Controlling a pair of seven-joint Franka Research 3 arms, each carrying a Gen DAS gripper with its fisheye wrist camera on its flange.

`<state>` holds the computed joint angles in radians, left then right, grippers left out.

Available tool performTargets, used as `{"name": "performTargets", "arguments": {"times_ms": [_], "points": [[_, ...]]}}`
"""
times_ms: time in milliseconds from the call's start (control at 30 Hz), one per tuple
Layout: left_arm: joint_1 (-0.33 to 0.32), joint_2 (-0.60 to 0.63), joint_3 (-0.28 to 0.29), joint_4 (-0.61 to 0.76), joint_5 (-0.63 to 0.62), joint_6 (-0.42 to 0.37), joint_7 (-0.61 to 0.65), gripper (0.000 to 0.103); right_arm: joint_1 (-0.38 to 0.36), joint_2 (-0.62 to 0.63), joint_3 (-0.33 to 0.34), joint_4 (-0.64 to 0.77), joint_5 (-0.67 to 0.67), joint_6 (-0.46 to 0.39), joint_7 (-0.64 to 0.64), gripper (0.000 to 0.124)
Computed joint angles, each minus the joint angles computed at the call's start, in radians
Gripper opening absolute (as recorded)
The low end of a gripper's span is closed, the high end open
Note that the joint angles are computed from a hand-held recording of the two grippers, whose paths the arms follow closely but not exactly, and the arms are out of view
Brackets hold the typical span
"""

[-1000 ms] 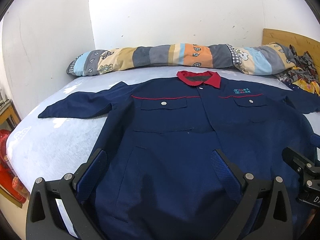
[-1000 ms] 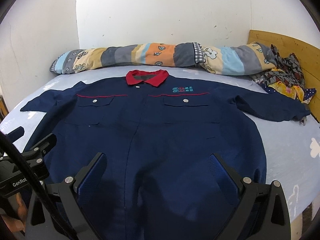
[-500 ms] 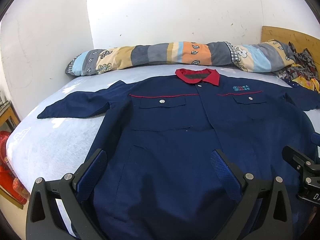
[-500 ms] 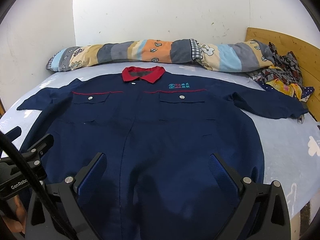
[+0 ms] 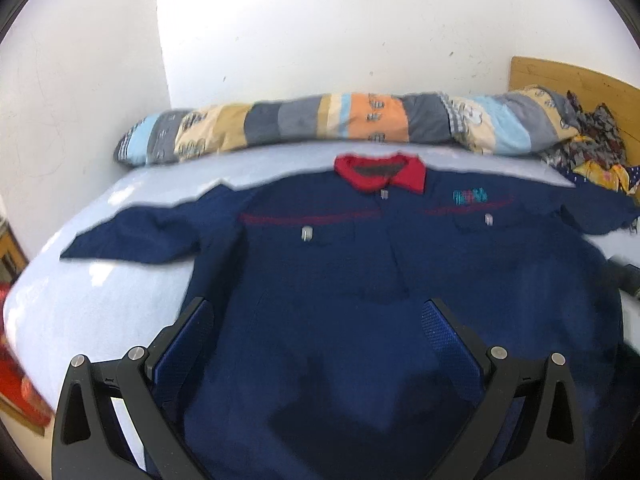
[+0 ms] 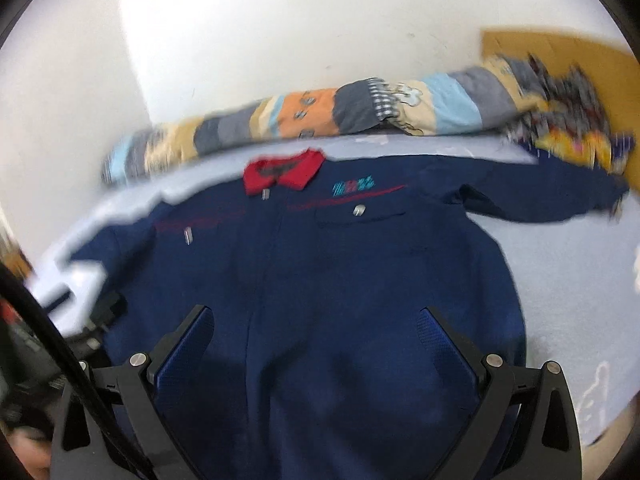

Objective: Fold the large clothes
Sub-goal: 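Grasp the navy jacket's sleeve cuff with the right gripper and lift it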

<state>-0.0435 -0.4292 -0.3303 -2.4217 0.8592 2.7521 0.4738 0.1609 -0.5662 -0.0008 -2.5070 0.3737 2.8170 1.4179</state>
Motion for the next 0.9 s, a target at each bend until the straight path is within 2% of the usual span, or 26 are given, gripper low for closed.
{"name": "performTargets", "arguments": {"times_ms": [100, 200, 267, 333, 400, 433, 533, 633, 700, 767, 900], "points": [[0.041, 0.090, -0.018, 0.113, 0.081, 0.008, 0.004, 0.103, 0.067, 0.024, -0.175, 0.074, 0.173, -0.032, -0.044, 0.103], [0.055, 0.187, -0.029, 0.210, 0.190, -0.035, -0.033, 0.103, 0.035, 0.080, -0.285, 0.159, 0.309, -0.084, -0.057, 0.103], [0.019, 0.239, 0.005, 0.245, 0.117, -0.068, 0.019, 0.103, 0.027, 0.132, -0.368, 0.221, 0.411, -0.117, -0.101, 0.097], [-0.031, 0.257, 0.064, 0.239, -0.027, -0.019, 0.106, 0.103, -0.016, 0.206, -0.418, 0.294, 0.452, -0.149, -0.105, 0.087], [-0.065, 0.263, 0.093, 0.236, -0.126, 0.009, 0.173, 0.103, -0.056, 0.301, -0.465, 0.385, 0.483, -0.187, -0.127, 0.077], [-0.070, 0.261, 0.094, 0.232, -0.135, 0.021, 0.180, 0.103, -0.074, 0.357, -0.490, 0.437, 0.508, -0.212, -0.141, 0.072], [-0.069, 0.256, 0.075, 0.229, -0.078, 0.031, 0.157, 0.103, -0.125, 0.506, -0.538, 0.568, 0.639, -0.300, -0.177, 0.064], [-0.073, 0.272, 0.063, 0.241, -0.028, 0.020, 0.148, 0.103, -0.191, 0.636, -0.539, 0.663, 0.750, -0.373, -0.178, 0.061], [-0.086, 0.296, 0.068, 0.257, -0.045, 0.001, 0.170, 0.103, -0.224, 0.707, -0.520, 0.711, 0.760, -0.365, -0.142, 0.061], [-0.106, 0.317, 0.086, 0.265, -0.116, -0.002, 0.226, 0.103, -0.266, 0.772, -0.495, 0.764, 0.808, -0.383, -0.156, 0.060], [-0.118, 0.338, 0.097, 0.275, -0.155, -0.012, 0.251, 0.103, -0.322, 0.883, -0.448, 0.873, 0.801, -0.365, -0.103, 0.060]]}}
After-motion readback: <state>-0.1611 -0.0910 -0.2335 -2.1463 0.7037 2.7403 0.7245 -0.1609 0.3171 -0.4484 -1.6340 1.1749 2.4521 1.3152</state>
